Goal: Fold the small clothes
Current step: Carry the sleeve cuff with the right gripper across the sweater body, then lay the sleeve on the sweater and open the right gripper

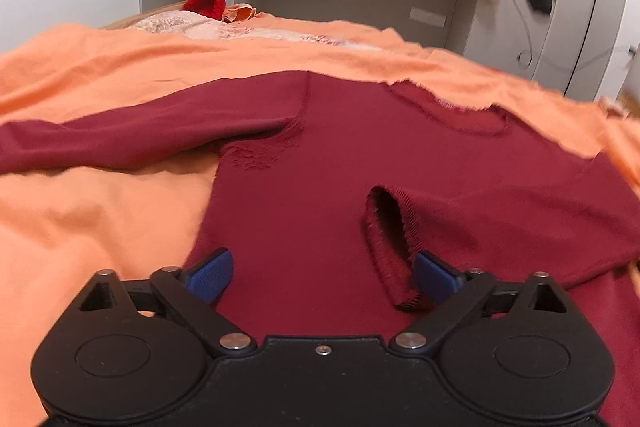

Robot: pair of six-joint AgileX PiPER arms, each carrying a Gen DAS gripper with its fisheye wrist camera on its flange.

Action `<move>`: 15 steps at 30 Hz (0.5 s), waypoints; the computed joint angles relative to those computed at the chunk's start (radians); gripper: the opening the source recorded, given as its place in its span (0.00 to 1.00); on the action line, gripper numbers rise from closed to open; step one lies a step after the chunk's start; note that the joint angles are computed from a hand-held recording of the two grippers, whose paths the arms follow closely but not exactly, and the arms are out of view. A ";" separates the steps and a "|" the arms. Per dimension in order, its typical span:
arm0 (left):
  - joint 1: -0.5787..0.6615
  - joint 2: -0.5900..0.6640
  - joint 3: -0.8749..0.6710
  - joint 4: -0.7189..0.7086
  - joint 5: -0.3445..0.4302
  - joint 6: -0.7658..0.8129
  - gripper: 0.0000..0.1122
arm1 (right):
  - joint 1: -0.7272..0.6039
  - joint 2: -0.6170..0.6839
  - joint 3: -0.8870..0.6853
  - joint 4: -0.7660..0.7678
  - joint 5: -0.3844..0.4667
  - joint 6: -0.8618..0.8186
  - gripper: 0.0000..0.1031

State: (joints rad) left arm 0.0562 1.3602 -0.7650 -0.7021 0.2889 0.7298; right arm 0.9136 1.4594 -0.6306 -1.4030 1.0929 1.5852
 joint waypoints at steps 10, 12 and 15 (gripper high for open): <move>0.002 -0.019 -0.019 0.216 0.052 -0.180 0.81 | -0.023 0.118 -0.076 -0.054 -0.014 -0.076 0.08; 0.000 -0.020 -0.017 0.229 0.051 -0.186 0.81 | -0.045 0.049 -0.069 0.002 -0.061 0.032 0.06; -0.013 -0.027 -0.007 0.268 0.043 -0.214 0.81 | -0.127 -0.090 -0.021 0.094 -0.228 0.236 0.06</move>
